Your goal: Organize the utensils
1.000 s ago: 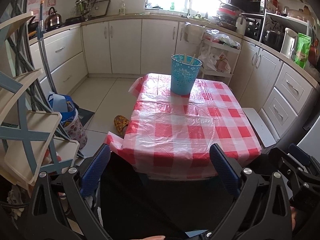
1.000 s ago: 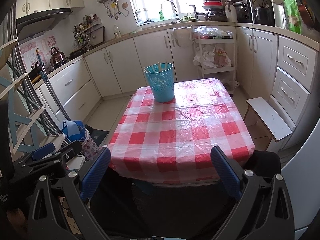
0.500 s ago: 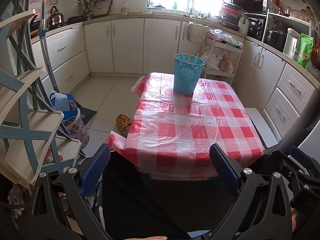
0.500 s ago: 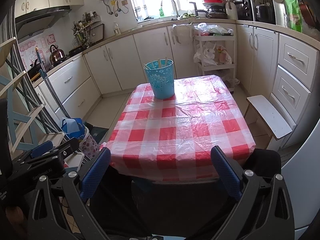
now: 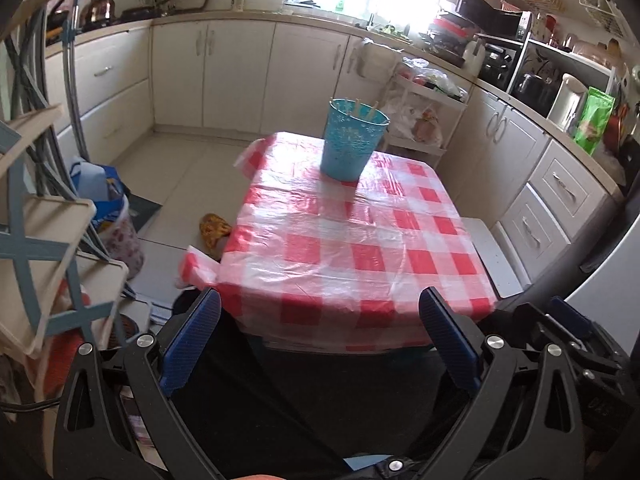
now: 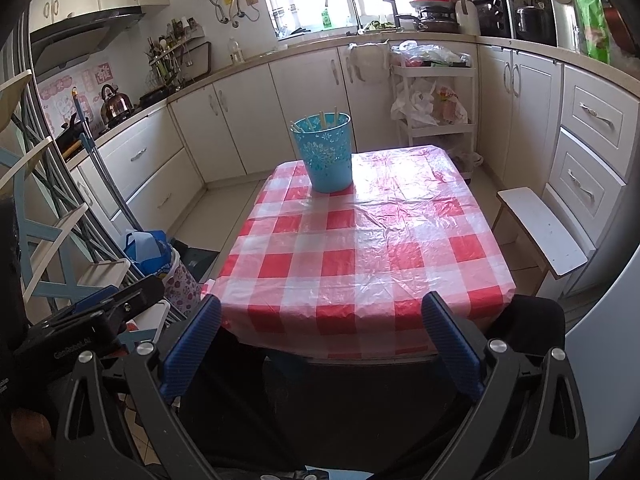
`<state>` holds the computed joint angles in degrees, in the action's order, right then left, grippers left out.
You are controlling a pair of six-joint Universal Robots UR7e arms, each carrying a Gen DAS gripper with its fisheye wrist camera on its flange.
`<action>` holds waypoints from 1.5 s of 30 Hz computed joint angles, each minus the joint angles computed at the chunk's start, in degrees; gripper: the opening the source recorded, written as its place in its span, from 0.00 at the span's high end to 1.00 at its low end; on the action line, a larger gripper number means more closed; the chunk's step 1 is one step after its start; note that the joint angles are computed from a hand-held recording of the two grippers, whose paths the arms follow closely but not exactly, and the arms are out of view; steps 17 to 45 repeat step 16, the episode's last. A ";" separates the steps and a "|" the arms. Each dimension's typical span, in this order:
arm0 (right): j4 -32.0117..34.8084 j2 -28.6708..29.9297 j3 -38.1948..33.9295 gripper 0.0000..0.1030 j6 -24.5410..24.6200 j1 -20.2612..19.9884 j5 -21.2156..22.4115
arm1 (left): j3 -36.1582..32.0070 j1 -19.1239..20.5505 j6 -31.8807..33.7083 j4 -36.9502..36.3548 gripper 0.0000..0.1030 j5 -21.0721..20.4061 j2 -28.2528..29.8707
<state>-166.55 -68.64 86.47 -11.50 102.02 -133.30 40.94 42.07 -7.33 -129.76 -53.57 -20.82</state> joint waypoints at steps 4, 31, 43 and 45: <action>-2.32 0.45 0.00 0.07 -1.72 0.34 -0.35 | 2.50 -1.74 5.36 -6.63 0.07 6.75 -0.05; -1.89 0.75 -0.33 0.07 -1.85 0.60 -0.67 | 0.12 -1.96 4.51 -3.76 0.07 8.85 1.02; -1.89 0.75 -0.33 0.07 -1.85 0.60 -0.67 | 0.12 -1.96 4.51 -3.76 0.07 8.85 1.02; -1.89 0.75 -0.33 0.07 -1.85 0.60 -0.67 | 0.12 -1.96 4.51 -3.76 0.07 8.85 1.02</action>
